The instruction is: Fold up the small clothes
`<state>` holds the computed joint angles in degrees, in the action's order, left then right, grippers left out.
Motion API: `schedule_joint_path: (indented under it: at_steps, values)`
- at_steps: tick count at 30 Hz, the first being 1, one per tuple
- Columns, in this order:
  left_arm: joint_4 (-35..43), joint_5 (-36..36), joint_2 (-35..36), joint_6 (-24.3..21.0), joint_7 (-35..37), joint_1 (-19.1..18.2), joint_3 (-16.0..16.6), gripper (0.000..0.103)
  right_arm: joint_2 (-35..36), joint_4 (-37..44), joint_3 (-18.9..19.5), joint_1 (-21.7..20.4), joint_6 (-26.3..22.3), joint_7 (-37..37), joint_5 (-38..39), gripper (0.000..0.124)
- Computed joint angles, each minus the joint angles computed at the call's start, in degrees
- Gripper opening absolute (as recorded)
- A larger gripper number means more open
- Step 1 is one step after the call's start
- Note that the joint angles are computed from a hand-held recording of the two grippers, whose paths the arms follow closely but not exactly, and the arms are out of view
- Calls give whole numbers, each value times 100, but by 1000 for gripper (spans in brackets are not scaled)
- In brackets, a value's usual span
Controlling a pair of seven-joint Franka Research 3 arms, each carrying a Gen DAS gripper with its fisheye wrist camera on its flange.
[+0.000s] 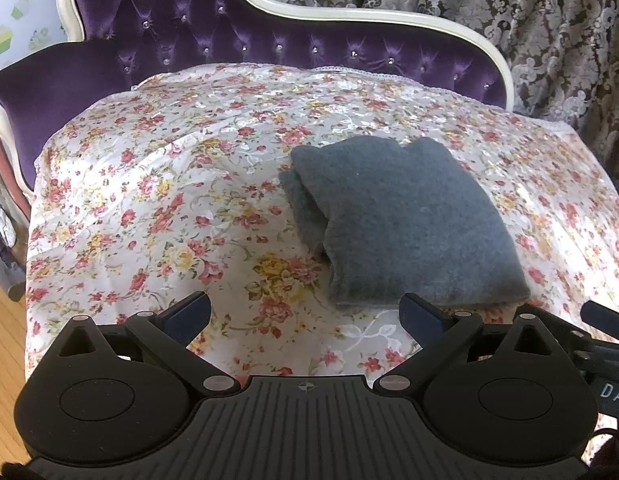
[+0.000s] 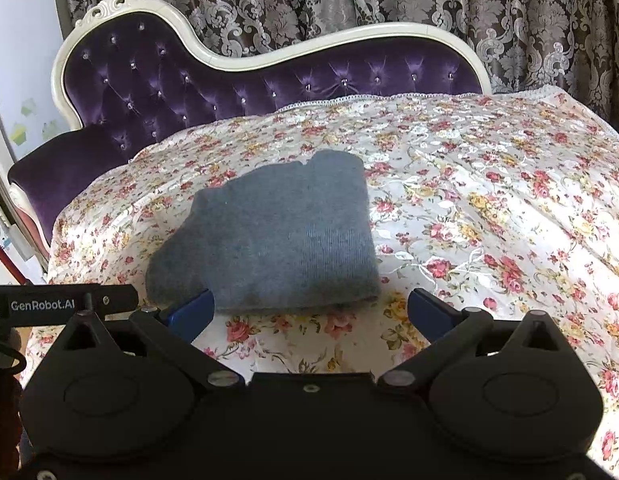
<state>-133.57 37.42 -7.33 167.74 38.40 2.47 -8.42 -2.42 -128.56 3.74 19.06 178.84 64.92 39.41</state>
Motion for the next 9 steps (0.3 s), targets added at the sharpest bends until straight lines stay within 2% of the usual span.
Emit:
schedule_joint_path:
  at_steps: [9]
  values:
    - [187,-99,200,-83,171,-91,37,102,81,33,1,-140,-115,387,-380,102]
